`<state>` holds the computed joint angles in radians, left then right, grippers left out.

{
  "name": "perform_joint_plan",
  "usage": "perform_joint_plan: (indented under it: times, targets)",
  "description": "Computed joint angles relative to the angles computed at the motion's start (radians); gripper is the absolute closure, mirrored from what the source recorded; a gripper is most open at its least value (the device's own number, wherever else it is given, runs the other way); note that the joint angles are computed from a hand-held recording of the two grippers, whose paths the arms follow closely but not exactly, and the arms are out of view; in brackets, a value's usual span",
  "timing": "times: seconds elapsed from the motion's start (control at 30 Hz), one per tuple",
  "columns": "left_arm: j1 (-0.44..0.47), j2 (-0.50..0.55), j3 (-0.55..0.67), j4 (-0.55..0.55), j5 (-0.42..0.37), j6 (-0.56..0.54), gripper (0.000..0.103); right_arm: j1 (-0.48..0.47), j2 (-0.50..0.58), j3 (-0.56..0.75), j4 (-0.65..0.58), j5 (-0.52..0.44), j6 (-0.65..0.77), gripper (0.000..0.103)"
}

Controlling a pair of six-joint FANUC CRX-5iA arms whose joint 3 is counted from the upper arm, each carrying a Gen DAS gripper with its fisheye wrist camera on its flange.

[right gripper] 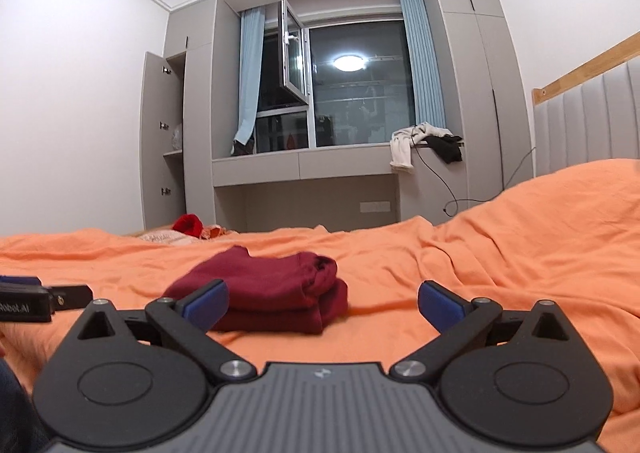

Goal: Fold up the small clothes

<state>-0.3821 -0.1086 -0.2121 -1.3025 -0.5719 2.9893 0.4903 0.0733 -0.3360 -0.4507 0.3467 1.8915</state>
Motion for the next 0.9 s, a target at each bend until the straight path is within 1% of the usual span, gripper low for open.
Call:
perform_joint_plan:
  times: [0.2, 0.33, 0.9]
  targets:
    - [0.0, -0.014, -0.015, 0.016, 0.009, -0.003, 0.001, 0.004, -0.012, 0.004, -0.077, -0.022, 0.097, 0.0]
    - [-0.001, -0.015, -0.017, 0.013, 0.008, -0.001, 0.001, 0.002, -0.011, -0.006, -0.059, -0.018, 0.075, 0.0]
    - [0.011, -0.007, -0.01, 0.034, 0.012, -0.029, 0.001, 0.006, -0.007, -0.004, -0.071, -0.021, 0.1, 0.0]
